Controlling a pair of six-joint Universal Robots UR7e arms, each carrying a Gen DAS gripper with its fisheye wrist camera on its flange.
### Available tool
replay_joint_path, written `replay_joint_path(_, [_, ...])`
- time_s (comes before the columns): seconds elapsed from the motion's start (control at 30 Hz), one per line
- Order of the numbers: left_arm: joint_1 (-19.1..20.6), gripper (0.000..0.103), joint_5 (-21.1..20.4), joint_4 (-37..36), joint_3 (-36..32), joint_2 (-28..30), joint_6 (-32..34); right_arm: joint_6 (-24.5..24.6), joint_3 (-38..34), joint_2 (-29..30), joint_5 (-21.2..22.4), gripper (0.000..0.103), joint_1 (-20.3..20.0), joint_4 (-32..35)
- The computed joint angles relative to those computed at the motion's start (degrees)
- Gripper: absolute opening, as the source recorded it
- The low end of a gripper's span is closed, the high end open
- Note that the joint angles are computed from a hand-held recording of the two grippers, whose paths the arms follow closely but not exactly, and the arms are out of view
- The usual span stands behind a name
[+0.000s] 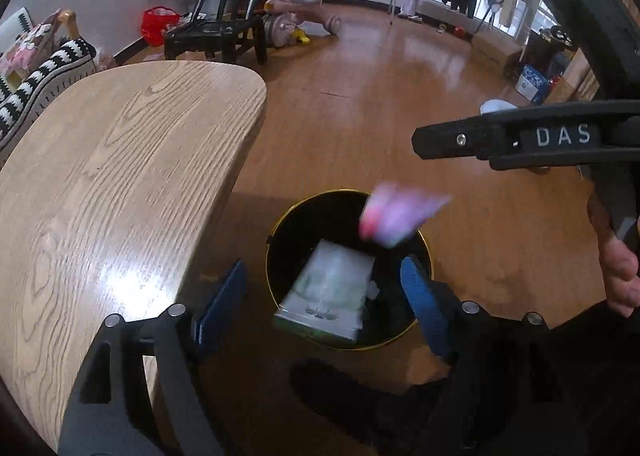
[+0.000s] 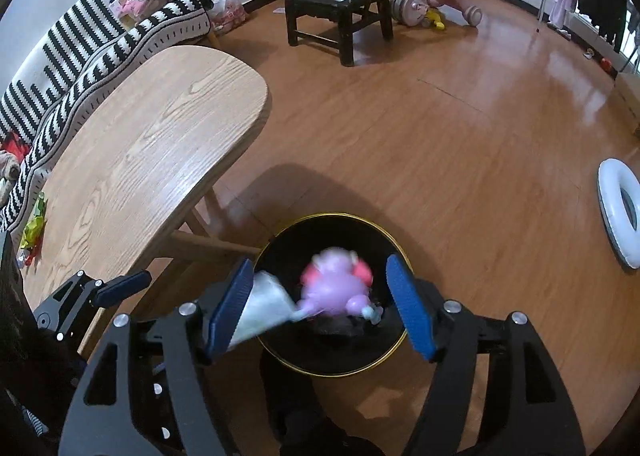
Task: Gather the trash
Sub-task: 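Carry both items over the trash bin and open both tools to drop them, then move both tools back over the remaining trash on the table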
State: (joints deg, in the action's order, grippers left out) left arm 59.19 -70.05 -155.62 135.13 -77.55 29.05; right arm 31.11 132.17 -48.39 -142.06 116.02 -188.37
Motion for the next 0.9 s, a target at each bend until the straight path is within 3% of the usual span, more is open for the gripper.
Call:
replay_joint_path(0.27, [1.06, 0.089, -0.61, 3.67, -0.66, -4.64, -0.67, -0.57, -1.53, 1.10, 0.40, 0.069, 0.97, -0.82])
replay_joint_path(0.33, [1.99, 0.092, -1.46, 5.35, -1.40, -7.32, -0.64, -1.92, -2.95, 2.21, 1.14, 0.072, 1.79, -2.29])
replay_joint_path(0.5, [4.81, 0.095, 1.67, 5.37, -2.94, -14.10, 1.88, -7.43, -10.38, 7.39, 2.93, 0.074, 4.02, -1.44])
replay_joint_path(0.7, [11.98, 0.095, 8.48, 5.80, -7.30, -21.12, 6.26, -13.24, -23.94, 16.53, 8.97, 0.074, 7.27, 4.38])
replay_joint_path(0.9, [22.56, 0.095, 10.79, 3.04, -14.17, -23.36, 11.23, -16.06, -42.09, 27.53, 17.60, 0.074, 10.49, 14.21])
